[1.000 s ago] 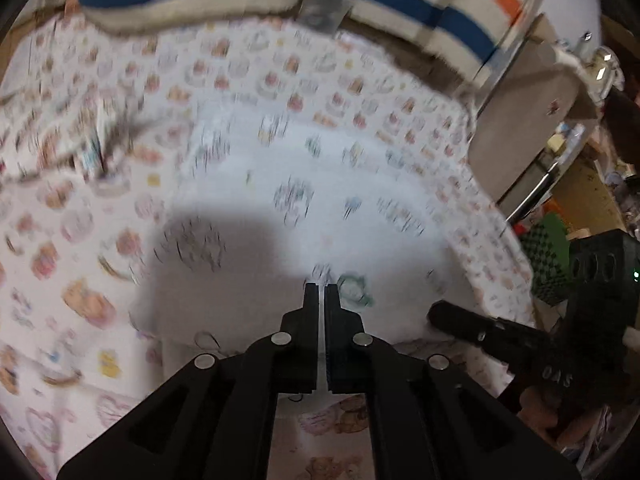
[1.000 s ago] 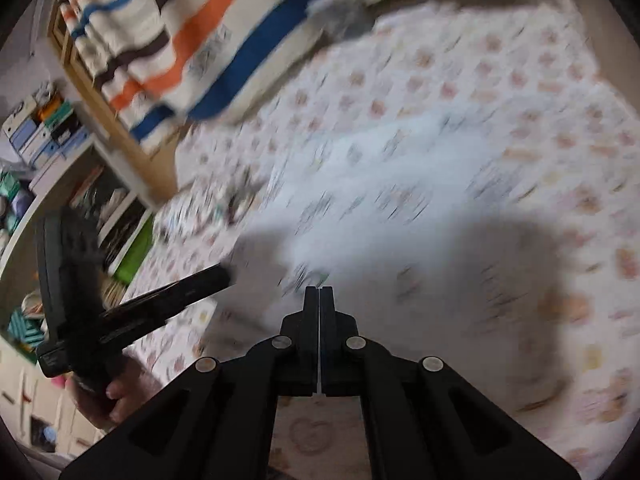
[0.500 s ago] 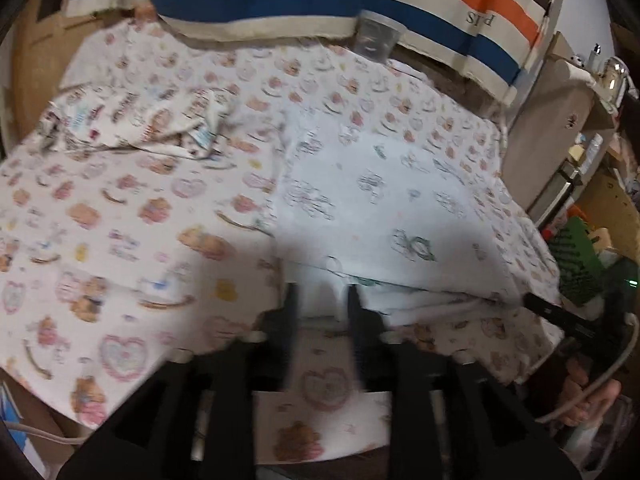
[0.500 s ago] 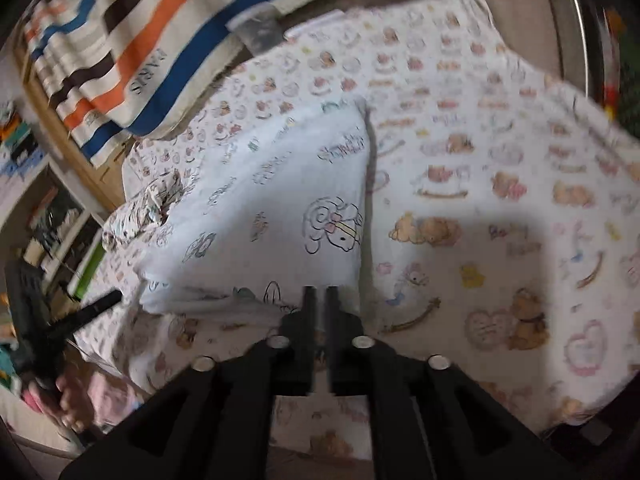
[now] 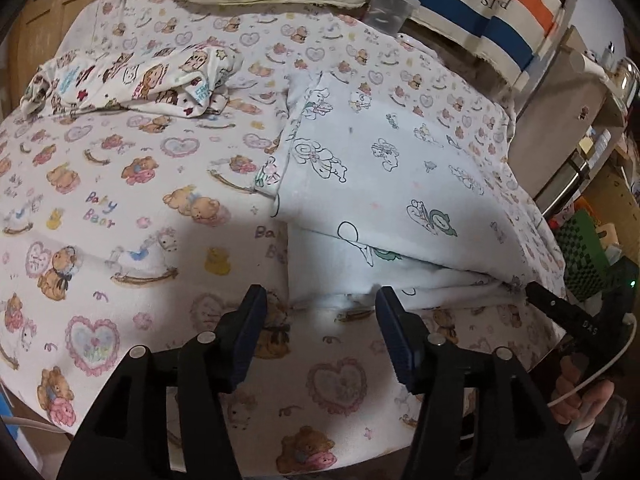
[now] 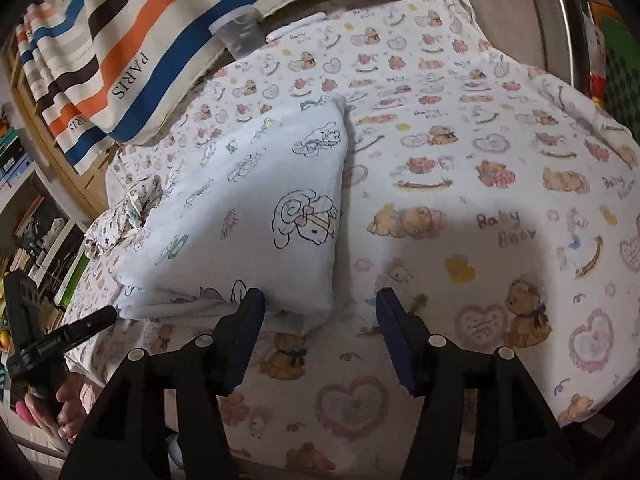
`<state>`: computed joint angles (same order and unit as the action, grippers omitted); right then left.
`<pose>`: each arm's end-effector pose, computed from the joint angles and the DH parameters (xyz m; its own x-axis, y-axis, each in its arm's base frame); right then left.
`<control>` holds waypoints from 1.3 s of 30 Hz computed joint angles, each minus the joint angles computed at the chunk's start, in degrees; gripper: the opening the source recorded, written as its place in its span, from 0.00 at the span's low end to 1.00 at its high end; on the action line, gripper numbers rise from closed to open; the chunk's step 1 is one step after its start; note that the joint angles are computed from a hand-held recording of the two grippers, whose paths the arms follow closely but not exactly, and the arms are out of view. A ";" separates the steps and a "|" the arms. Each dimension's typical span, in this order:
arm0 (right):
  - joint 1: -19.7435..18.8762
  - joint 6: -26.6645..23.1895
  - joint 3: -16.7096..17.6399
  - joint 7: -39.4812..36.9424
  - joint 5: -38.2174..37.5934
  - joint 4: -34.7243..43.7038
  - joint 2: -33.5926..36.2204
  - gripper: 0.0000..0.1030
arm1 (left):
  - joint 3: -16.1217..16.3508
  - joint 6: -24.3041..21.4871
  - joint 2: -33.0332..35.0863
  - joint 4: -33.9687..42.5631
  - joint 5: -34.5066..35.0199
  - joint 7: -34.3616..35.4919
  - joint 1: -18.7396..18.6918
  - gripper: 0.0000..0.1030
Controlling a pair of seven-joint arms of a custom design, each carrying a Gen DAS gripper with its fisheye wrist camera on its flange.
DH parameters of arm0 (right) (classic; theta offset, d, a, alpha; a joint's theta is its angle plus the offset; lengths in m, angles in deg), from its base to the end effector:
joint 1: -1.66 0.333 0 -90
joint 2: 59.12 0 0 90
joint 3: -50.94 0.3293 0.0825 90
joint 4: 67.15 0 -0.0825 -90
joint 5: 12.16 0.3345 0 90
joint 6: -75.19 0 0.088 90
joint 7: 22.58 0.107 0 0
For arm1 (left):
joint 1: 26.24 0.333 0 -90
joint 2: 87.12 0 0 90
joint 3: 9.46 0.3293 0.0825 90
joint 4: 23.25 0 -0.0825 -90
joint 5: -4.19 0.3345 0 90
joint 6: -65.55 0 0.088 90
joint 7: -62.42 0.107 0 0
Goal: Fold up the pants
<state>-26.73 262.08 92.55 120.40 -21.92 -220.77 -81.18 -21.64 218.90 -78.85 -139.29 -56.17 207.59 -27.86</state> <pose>0.3922 0.1316 0.4739 -0.2602 -0.9050 -0.3366 -0.5706 0.4254 -0.7025 0.5626 -0.1054 0.4639 -0.4385 -0.8299 0.3449 -0.7462 0.1223 -0.6544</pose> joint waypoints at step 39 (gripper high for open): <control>-21.11 -6.29 18.32 15.63 -23.65 6.16 -8.53 0.03 | -4.09 12.87 -0.13 -1.82 -9.49 17.74 -1.29 0.03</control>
